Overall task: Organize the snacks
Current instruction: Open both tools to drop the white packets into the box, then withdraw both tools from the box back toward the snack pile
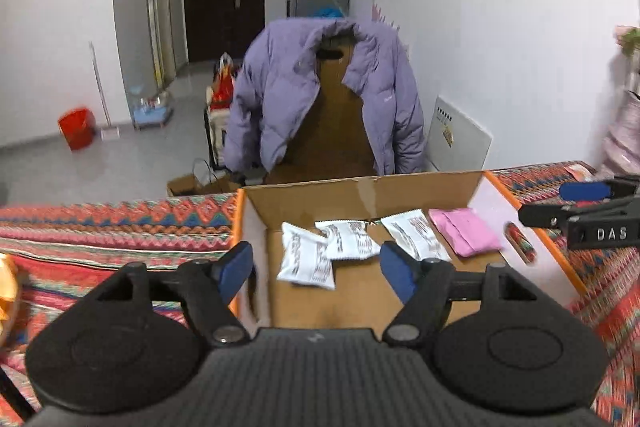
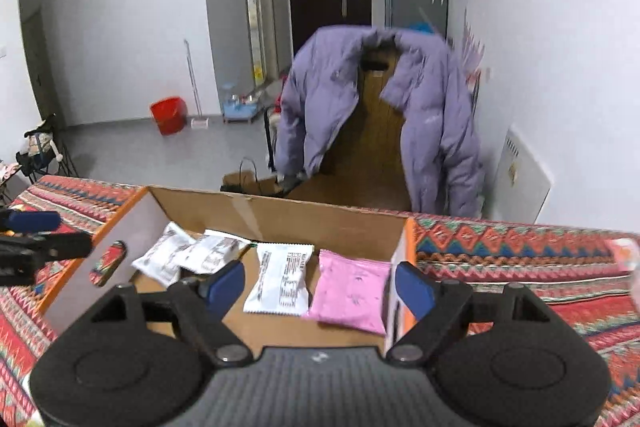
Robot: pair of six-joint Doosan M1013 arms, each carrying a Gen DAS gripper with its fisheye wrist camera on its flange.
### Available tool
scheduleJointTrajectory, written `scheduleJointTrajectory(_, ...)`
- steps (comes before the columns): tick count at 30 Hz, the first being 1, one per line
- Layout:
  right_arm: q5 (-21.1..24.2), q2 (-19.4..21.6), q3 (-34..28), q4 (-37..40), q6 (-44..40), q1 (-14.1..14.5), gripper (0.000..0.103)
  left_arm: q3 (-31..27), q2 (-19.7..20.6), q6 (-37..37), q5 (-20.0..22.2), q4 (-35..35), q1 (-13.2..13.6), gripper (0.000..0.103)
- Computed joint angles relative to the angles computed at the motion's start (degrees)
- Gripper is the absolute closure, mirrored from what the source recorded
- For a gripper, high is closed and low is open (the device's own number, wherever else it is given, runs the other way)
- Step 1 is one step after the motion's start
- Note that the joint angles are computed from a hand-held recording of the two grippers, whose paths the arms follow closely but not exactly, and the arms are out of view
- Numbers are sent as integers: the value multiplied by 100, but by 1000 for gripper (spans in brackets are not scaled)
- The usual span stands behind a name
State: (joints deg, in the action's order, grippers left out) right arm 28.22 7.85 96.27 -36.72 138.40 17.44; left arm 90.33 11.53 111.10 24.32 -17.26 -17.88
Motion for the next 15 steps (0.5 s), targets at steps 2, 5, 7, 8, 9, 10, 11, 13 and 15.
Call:
scheduleJointTrajectory(2, -68, -253, 232, -257, 252, 121, 19, 339, -344, 388, -202, -248, 43, 25)
scheduleJointTrajectory(5, -252, -676, 653, -826, 961, 355, 17, 873, -869, 1126, -521, -931, 154, 18)
scheduleJointTrajectory(7, -280, -958, 974, -1605, 1894, 592, 15, 1212, -1194, 1297, -682, -1198, 214, 15)
scheduleJointTrajectory(8, -298, -1090, 1129, -1933, 2281, 708, 15, 1389, -1362, 1545, -689, -1484, 265, 15)
scheduleJointTrajectory(9, -242, -1201, 1265, -2290, 2717, 845, 15, 1534, -1496, 1771, -704, -1748, 306, 15)
scheduleJointTrajectory(10, -209, -1307, 1398, -2582, 3059, 976, 15, 1688, -1637, 1730, -753, -1757, 329, 15)
scheduleJointTrajectory(11, -264, -1423, 1549, -2866, 3398, 1084, 14, 1870, -1787, 1988, -818, -2034, 375, 15)
scheduleJointTrajectory(13, -255, -1601, 1786, -3324, 4085, 1309, 14, 2217, -2063, 2165, -1048, -2239, 406, 14)
scheduleJointTrajectory(15, -132, -1753, 1960, -3373, 4226, 1573, 14, 2479, -2293, 2108, -1180, -2182, 418, 14)
